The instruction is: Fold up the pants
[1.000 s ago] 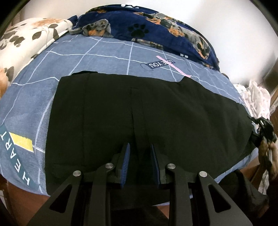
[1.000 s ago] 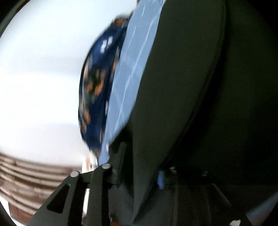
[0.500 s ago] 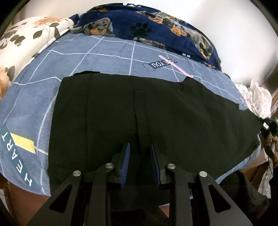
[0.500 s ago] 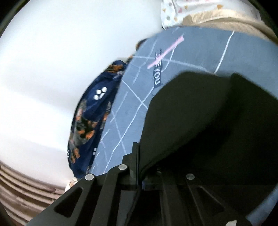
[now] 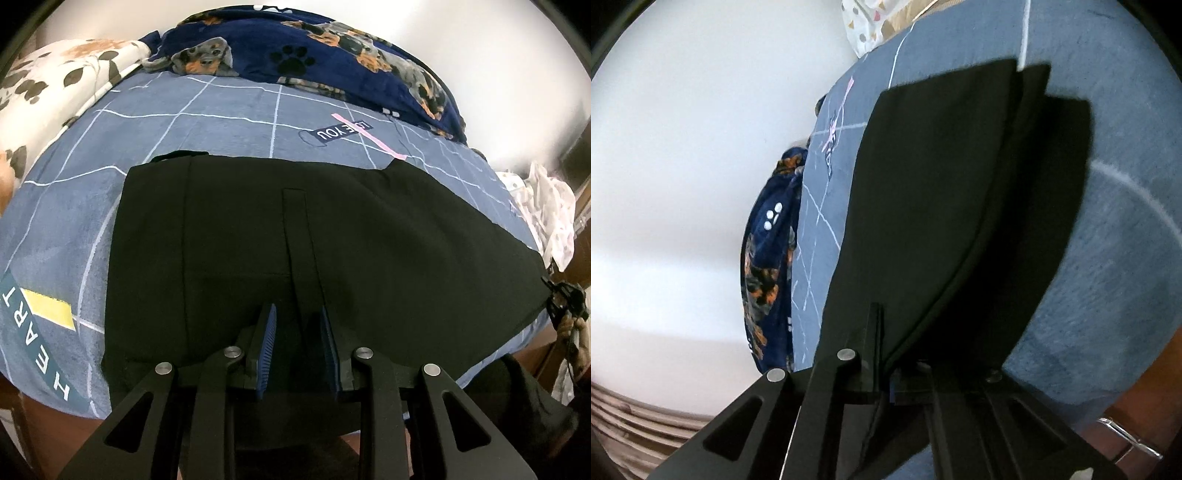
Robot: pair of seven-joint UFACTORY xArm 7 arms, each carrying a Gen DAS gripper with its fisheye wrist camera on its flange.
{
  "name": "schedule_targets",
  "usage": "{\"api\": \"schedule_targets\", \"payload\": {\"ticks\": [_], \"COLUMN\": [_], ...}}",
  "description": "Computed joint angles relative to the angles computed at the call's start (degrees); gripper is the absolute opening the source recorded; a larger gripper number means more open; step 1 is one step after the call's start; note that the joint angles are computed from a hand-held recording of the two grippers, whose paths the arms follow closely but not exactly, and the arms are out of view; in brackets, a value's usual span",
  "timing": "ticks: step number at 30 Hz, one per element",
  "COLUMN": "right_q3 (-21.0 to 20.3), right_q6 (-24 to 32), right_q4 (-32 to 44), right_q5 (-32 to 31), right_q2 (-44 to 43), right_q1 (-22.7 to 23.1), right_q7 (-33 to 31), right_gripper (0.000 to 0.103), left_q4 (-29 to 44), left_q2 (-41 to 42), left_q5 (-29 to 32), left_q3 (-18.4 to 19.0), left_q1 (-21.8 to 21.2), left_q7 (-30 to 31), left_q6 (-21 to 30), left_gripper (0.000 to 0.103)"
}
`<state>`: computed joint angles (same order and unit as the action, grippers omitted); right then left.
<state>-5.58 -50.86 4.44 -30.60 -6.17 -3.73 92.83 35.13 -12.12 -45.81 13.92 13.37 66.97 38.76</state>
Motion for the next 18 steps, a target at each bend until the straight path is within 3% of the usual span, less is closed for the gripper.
{"api": "schedule_targets", "payload": {"ticks": [3,5,6,8,9,10,12,13,18], "right_q3": [-1.36,-1.16,-0.93,0.46,1.01,1.58,1.32,0.92,-4.04], "right_q6": [-7.13,-5.21,-6.14,-10.80,-9.73,-7.60,1.40,5.67,12.99], "right_q4": [0.03,-0.04,0.06,-0.30,-0.26,-0.11,1.50,2.26,0.33], "right_q5": [-3.73,-6.79,-7.44,-6.18,-6.25,-6.53,-12.08,-14.83,-19.33], "right_q2": [4.29,2.40,2.88,4.98,4.12,2.64,-2.07,-4.08,-10.35], "right_q1": [-2.01,-3.16,-3.22,-2.58,-2.45,-2.06,-1.29,-0.79,1.90], "right_q7": [3.75,4.88,5.25,5.29,5.41,5.23,7.22,9.14,11.24], "right_gripper": [0.007,0.017,0.028,0.035,0.035,0.033,0.007,0.006,0.003], "left_q4": [-0.01,-0.04,-0.07,-0.09,-0.07,-0.05,-0.08,-0.08,-0.02], "left_q2": [0.04,0.02,-0.01,-0.02,0.02,0.01,-0.04,-0.05,0.02], "left_q5": [0.02,0.21,0.22,0.23,0.21,0.19,0.18,0.20,0.20], "left_q3": [-0.02,-0.07,-0.08,-0.05,-0.03,-0.02,-0.05,-0.06,0.05], "left_q1": [-0.01,0.02,0.01,-0.01,-0.01,0.00,-0.04,-0.04,0.05], "left_q7": [0.18,0.14,0.09,0.18,0.14,0.03,0.11,0.05,0.02], "left_q6": [-0.14,-0.26,-0.25,-0.26,-0.23,-0.15,-0.24,-0.23,-0.05], "left_gripper": [0.026,0.026,0.026,0.026,0.026,0.026,0.026,0.026,0.026]}}
